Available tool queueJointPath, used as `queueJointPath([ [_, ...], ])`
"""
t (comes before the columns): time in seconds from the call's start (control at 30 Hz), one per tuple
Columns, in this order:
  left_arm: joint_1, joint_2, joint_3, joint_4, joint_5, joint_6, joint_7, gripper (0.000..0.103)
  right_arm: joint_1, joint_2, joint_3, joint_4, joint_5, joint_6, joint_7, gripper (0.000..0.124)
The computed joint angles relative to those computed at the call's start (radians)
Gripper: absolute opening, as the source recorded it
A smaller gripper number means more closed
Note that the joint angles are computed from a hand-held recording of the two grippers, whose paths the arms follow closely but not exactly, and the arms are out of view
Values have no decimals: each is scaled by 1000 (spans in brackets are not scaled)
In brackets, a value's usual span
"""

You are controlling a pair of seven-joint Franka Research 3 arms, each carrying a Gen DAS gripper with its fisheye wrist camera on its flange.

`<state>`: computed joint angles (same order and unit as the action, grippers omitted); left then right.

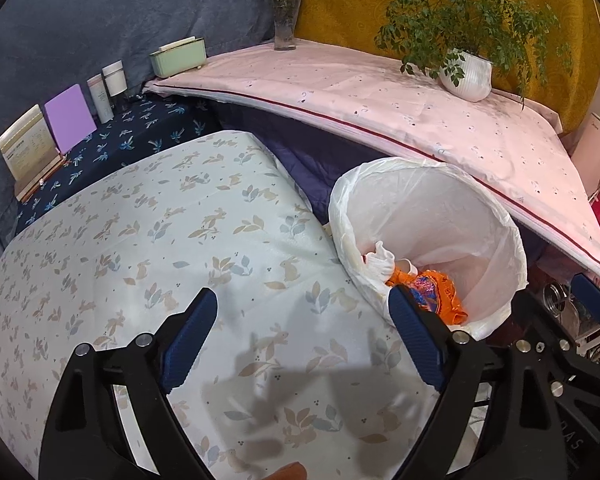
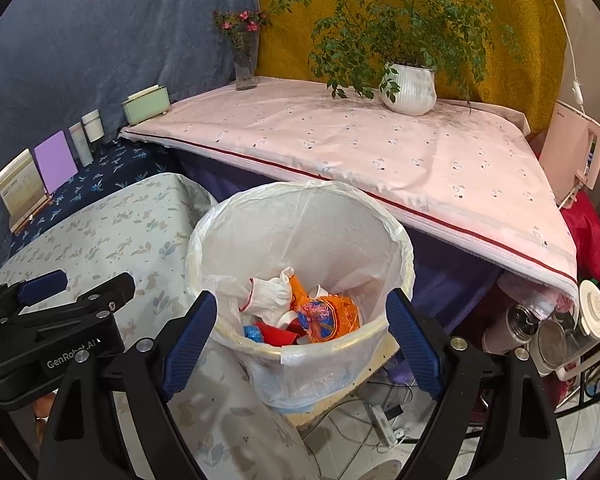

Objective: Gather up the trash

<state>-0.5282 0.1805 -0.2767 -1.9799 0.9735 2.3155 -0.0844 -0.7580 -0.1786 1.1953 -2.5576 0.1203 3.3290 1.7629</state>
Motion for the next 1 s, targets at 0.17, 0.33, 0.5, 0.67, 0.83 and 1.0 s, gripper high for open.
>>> queueJointPath([
  [0.17,-6,-4,-3,-15,8,-16,-26,88,-9,-7,-3,-6,-25,-27,31,90],
  [0.33,-6,-2,-6,-20,1,-18,-25,88,7,-2,-22,-24,-31,-11,40,90],
  [0.5,-9,1,-6,-24,-2,-21,-31,90,-27,-25,15,-31,-36,-14,47,90],
  [0.67,-12,1,-7,-27,-6,-29,-37,93,10,-11,-20,-42,-31,-3,31,90],
  [0.83,-12,0,-8,-31,-7,-27,-45,93,1,-35,-5,-51,-19,-2,32,90],
  [1.0,-15,3,-9,-30,-9,-32,-44,93,30,-25,-31,-54,-12,-3,18,90],
])
